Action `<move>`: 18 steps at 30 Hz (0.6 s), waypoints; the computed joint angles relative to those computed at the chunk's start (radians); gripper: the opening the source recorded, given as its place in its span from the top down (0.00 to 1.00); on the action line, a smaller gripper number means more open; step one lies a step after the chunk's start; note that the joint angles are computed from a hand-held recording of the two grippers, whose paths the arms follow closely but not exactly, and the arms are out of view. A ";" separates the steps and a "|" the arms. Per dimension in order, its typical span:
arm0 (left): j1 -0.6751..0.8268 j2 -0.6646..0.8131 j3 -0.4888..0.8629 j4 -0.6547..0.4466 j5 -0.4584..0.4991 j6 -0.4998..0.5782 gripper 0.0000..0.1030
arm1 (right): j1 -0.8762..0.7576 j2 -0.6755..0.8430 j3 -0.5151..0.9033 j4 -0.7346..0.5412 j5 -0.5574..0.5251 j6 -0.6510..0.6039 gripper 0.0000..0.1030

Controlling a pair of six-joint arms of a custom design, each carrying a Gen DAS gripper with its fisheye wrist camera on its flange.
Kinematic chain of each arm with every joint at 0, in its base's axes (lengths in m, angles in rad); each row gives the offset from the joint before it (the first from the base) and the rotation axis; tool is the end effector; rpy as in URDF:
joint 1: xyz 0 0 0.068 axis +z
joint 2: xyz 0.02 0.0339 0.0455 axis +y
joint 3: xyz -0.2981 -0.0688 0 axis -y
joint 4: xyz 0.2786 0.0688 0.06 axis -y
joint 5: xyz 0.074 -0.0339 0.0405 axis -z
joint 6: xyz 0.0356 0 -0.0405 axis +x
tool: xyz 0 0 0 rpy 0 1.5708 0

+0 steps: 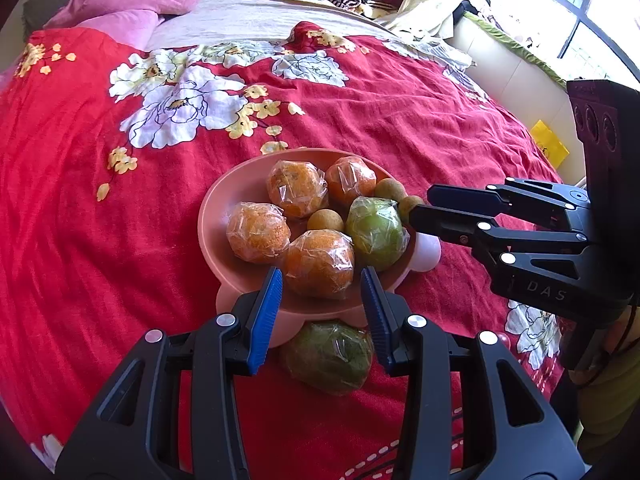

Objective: Organize fruits
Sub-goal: 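Open the left tool onto the plate while the right tool releases the longan there, then lift both open tools away from the pink plate toward the remaining fruits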

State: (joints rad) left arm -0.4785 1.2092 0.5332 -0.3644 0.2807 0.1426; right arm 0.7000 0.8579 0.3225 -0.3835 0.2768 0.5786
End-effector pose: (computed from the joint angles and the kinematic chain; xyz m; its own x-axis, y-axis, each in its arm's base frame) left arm 0.1944 -0.1120 0.1715 -0.6774 0.5052 -0.5347 0.6699 0.7240 -0.1646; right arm 0.1294 0.0962 0.1624 -0.7786 0.0320 -0.6267 -0.0802 0.9854 0.1499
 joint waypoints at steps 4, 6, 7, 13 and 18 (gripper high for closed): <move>0.006 -0.011 0.000 -0.006 0.000 0.001 0.68 | 0.016 -0.021 0.006 -0.027 0.021 0.015 0.63; 0.009 -0.017 -0.001 -0.009 0.002 0.001 0.68 | 0.023 -0.032 0.009 -0.041 0.027 0.021 0.60; 0.010 -0.020 -0.001 -0.010 0.001 0.001 0.68 | 0.026 -0.037 0.010 -0.047 0.030 0.024 0.59; 0.012 -0.035 -0.001 -0.018 0.000 -0.004 0.61 | 0.051 -0.075 0.020 -0.095 0.063 0.051 0.51; 0.015 -0.050 -0.002 -0.025 -0.004 -0.007 0.54 | 0.081 -0.112 0.030 -0.144 0.096 0.076 0.44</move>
State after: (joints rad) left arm -0.4633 1.1589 0.5314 -0.3896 0.2767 0.1356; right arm 0.7812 0.7455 0.3520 -0.5273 0.3730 0.6544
